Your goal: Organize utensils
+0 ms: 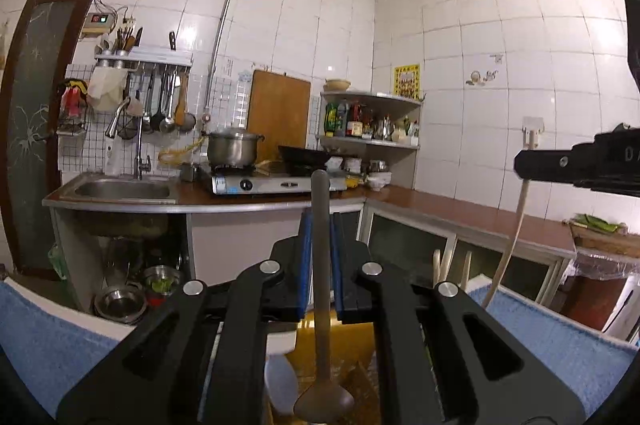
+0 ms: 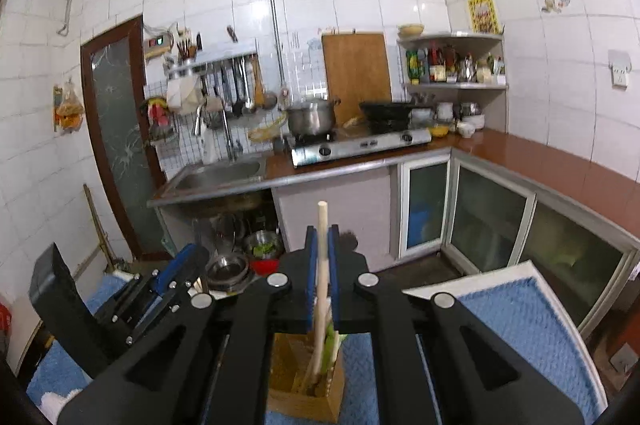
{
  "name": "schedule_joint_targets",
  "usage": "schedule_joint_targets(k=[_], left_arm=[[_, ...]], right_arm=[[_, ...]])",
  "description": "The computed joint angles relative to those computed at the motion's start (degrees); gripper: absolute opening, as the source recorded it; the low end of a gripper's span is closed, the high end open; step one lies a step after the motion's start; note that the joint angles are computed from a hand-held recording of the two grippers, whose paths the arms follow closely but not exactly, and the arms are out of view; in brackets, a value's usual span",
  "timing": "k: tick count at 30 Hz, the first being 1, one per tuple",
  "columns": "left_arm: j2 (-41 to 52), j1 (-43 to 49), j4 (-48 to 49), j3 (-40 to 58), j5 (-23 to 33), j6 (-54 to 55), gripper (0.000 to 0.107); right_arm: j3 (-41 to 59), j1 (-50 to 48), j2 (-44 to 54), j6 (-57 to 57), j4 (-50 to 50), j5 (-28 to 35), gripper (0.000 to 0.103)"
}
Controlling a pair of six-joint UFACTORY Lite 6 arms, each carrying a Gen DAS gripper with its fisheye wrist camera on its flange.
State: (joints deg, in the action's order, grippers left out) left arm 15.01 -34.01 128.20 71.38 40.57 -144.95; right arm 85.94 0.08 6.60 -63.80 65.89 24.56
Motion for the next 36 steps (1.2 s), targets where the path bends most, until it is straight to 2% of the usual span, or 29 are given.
schedule_joint_targets(k=[8, 14, 15, 16, 17, 19, 20, 21, 22, 25, 27, 28, 30, 33, 36], left_arm=[[-2.2, 1.0, -0.7, -5.3, -2.2, -2.0, 0.009], [-6.1, -0.5, -7.8, -6.9, -4.8, 5.1, 0.011], [-7.2, -0.8, -9.7, -7.3, -5.3, 6.7, 0.013], [-8.7, -1.2, -13.1, -7.7, -5.6, 9.7, 0.024], [-9.9, -1.8, -16.4, -7.9, -5.2, 12.6, 0.041], [-13.0, -3.0, -20.5, -9.3, -3.9, 16.0, 0.052], [-15.4, -3.8, -24.2, -10.1, -3.6, 19.3, 0.057], [-17.6, -4.2, -27.3, -10.8, -4.0, 22.1, 0.060], [-19.2, -4.8, -29.4, -11.4, -3.8, 24.0, 0.064], [-27.3, -9.7, -36.9, -15.6, 2.5, 30.0, 0.087], [-32.1, -14.2, -39.8, -18.4, 7.7, 32.4, 0.093], [-34.6, -17.3, -41.4, -19.8, 11.1, 33.7, 0.097], [-37.7, -23.5, -43.8, -21.7, 18.1, 35.1, 0.098], [-38.2, -33.7, -47.9, -22.5, 30.7, 35.5, 0.098], [-38.0, -42.6, -51.5, -24.2, 38.6, 32.6, 0.098]], right_arm=[[-8.3, 2.0, 2.3, -13.9, 10.6, -3.5, 0.006], [-13.1, 2.0, 3.0, -28.0, 23.1, -3.8, 0.006], [-13.8, 1.8, 2.5, -29.6, 23.9, -3.7, 0.006], [-14.0, 1.8, 2.3, -29.5, 23.4, -3.7, 0.007], [-14.3, 1.4, 1.7, -28.5, 22.2, -3.2, 0.007], [-16.0, 0.4, -0.6, -28.0, 21.8, -2.4, 0.024], [-17.5, -0.6, -2.6, -29.4, 23.5, -1.6, 0.053], [-18.4, -1.2, -3.9, -30.3, 24.5, -1.2, 0.063], [-19.4, -1.8, -5.7, -30.2, 24.1, -1.1, 0.063], [-22.6, -4.3, -10.4, -27.6, 20.7, 0.3, 0.067], [-26.1, -6.1, -14.4, -28.0, 20.4, 1.2, 0.078], [-28.6, -7.0, -17.1, -28.7, 20.6, 1.7, 0.080], [-34.7, -8.8, -23.3, -31.0, 22.0, 2.6, 0.089], [-43.8, -11.8, -33.3, -31.2, 21.4, 4.6, 0.094], [-52.2, -14.8, -43.9, -27.7, 18.4, 6.4, 0.099]])
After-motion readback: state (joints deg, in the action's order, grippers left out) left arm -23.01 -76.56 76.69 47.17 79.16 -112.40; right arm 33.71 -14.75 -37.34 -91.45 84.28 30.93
